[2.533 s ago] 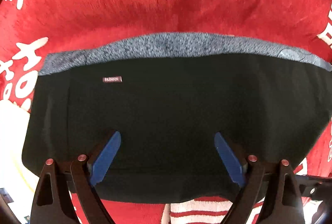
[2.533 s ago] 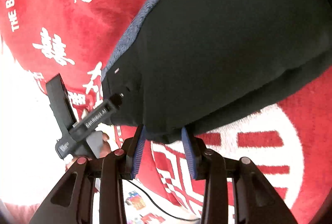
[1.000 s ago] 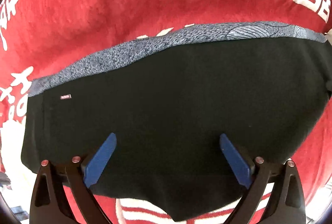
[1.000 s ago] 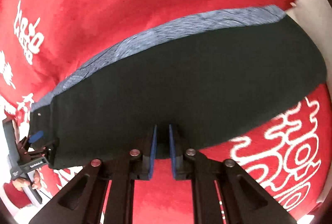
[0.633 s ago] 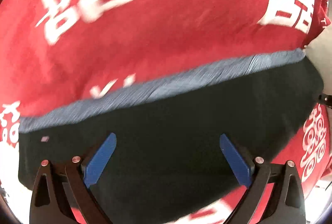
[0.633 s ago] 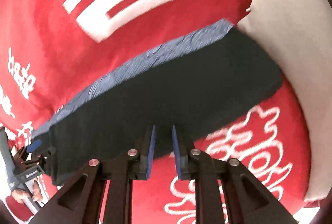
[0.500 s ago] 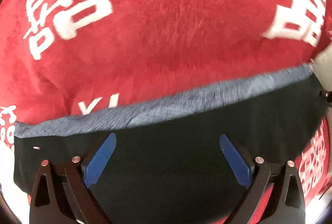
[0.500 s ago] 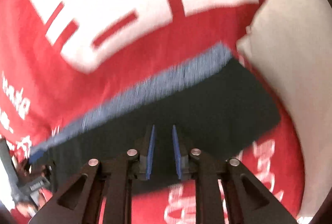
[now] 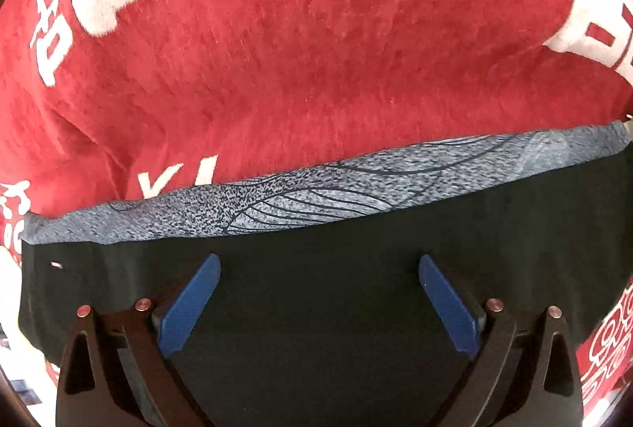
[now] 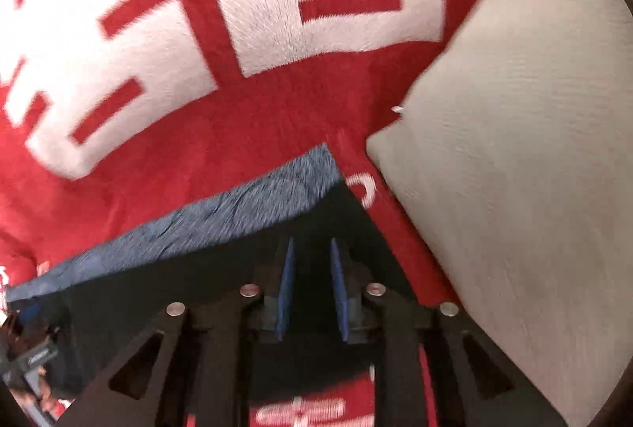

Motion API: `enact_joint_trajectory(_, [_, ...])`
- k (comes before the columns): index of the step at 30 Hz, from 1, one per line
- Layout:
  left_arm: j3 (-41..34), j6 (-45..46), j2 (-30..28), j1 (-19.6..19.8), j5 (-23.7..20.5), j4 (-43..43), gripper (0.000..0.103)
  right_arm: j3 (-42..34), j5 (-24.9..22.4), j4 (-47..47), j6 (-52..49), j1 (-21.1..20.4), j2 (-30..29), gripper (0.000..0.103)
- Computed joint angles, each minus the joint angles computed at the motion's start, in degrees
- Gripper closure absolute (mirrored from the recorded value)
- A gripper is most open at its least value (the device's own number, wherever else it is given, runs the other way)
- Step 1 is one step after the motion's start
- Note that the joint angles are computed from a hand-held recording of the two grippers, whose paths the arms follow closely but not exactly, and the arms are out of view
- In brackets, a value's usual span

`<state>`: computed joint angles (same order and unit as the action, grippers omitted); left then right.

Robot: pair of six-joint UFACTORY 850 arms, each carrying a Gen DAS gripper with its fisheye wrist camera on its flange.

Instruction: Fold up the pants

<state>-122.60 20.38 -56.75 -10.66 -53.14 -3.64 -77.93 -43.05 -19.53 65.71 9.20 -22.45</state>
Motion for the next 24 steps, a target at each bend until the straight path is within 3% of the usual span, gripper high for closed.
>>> enact_joint_trajectory(3, [3.7, 3.7, 3.5, -0.2, 1.3, -3.1, 0.002, 3.8, 1.6, -0.1, 4.6, 2.3, 3.6, 0.081])
enact_joint_trajectory(7, [9.1, 6.1, 6.9, -1.3, 1.8, -3.8, 0.002, 5.3, 3.0, 3.4, 2.6, 4.0, 1.9, 0.081])
enact_joint_trajectory(9, [11.7, 6.3, 7.5, -2.1, 1.5, -2.4, 0.002, 7.5, 5.3, -1.9, 6.6, 4.8, 2.6, 0.079])
enact_joint_trajectory(11, [15.0, 6.1, 9.5, -1.9, 4.8, -3.9, 0.001, 6.1, 3.2, -1.6, 6.6, 5.0, 1.9, 0.076])
enact_joint_trajectory(13, [14.0, 5.5, 9.0, -1.5, 3.3, -4.9, 0.001, 4.1, 2.4, 2.8, 3.4, 4.5, 1.1, 0.067])
enact_joint_trajectory(18, [11.8, 6.0, 7.5, -1.1, 1.4, -5.5, 0.001, 5.4, 4.9, 6.2, 7.0, 6.5, 4.1, 0.051])
enact_joint_trajectory(24, [13.7, 5.9, 8.6, -1.1, 2.5, -5.9, 0.001, 10.5, 9.7, 12.9, 9.0, 9.3, 8.1, 0.048])
